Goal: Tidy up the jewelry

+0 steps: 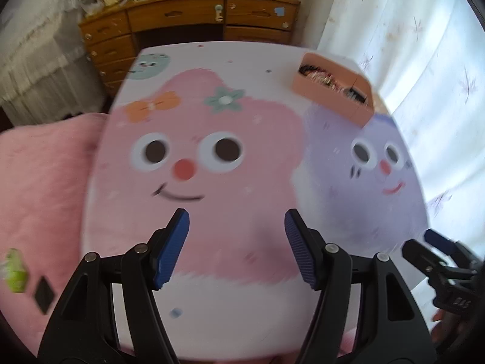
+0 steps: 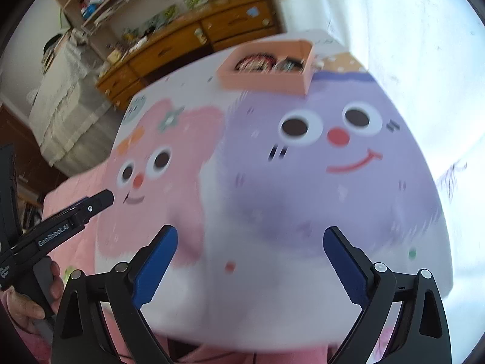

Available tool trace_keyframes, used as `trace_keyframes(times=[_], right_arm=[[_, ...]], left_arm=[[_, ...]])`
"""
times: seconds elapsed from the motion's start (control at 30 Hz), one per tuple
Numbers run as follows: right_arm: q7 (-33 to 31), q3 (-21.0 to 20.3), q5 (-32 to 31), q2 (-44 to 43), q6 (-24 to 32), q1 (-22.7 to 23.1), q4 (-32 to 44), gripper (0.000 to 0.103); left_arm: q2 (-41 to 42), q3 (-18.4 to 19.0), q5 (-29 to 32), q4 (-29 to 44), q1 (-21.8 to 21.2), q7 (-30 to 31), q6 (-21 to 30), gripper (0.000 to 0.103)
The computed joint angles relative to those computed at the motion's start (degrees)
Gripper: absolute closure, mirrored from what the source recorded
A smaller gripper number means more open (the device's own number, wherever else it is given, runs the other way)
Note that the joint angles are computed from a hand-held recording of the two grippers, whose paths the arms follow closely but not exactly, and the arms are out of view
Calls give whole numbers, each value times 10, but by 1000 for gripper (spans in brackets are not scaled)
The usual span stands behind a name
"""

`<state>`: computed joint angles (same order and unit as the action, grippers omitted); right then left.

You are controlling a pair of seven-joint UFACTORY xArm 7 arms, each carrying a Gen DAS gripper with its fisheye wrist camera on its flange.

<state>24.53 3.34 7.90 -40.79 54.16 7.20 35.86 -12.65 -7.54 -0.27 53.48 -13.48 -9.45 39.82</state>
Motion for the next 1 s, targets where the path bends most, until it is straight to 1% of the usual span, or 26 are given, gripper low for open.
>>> trace_keyframes(times=[0.03,0.13,0.17,0.23,0.27,0.33,0.4,0.43,0.53,0.6,0.63,0.73,0.77,0.8,0.87,0.9,1.0], right_arm=[[-4,3,0,-7,32,9,12,5],[-4,20,-8,-27,95,22,41,3],[-7,20,-5,-34,105,26,48,2],[-15,17,-6,-39,116,29,68,1],[-21,20,-15,-42,119,26,81,1],[-38,16,-30,-37,117,19,108,1],[-57,3,-22,-35,123,23,139,1],[-62,-1,-17,-34,128,22,150,0],[-63,1,-16,-30,152,11,183,0],[-57,11,-22,-39,160,5,189,0],[-64,4,-23,-33,161,3,196,0],[-63,5,-33,-31,180,-9,206,0],[-64,7,-37,-32,185,-12,208,0],[-67,6,-37,-35,184,-12,209,0],[-76,6,-38,-42,174,-11,200,0],[-81,9,-40,-44,176,-10,203,0],[-81,17,-49,-50,176,-14,201,0]], left_arm=[[-25,1,4,-15,2,-2,15,40],[-88,-3,-1,-38,2,-22,81,39],[-104,-4,-6,-43,2,-30,95,38],[-125,-14,0,-41,2,-47,105,28],[-131,-18,9,-35,3,-50,105,26],[-122,-21,4,0,-7,-43,108,24],[-101,-13,-28,48,-22,-31,136,24],[-96,-13,-39,63,-25,-35,140,24],[-100,-27,-35,83,-25,-61,136,24],[-95,-39,-16,95,-27,-64,145,22],[-99,-47,-1,95,-27,-71,155,22],[-105,-64,23,96,-24,-116,177,20],[-107,-67,30,94,-25,-125,179,19],[-112,-67,32,89,-27,-130,176,14],[-120,-67,38,83,-27,-143,169,2],[-123,-65,39,78,-28,-145,165,0],[-129,-66,44,71,-30,-152,164,0]])
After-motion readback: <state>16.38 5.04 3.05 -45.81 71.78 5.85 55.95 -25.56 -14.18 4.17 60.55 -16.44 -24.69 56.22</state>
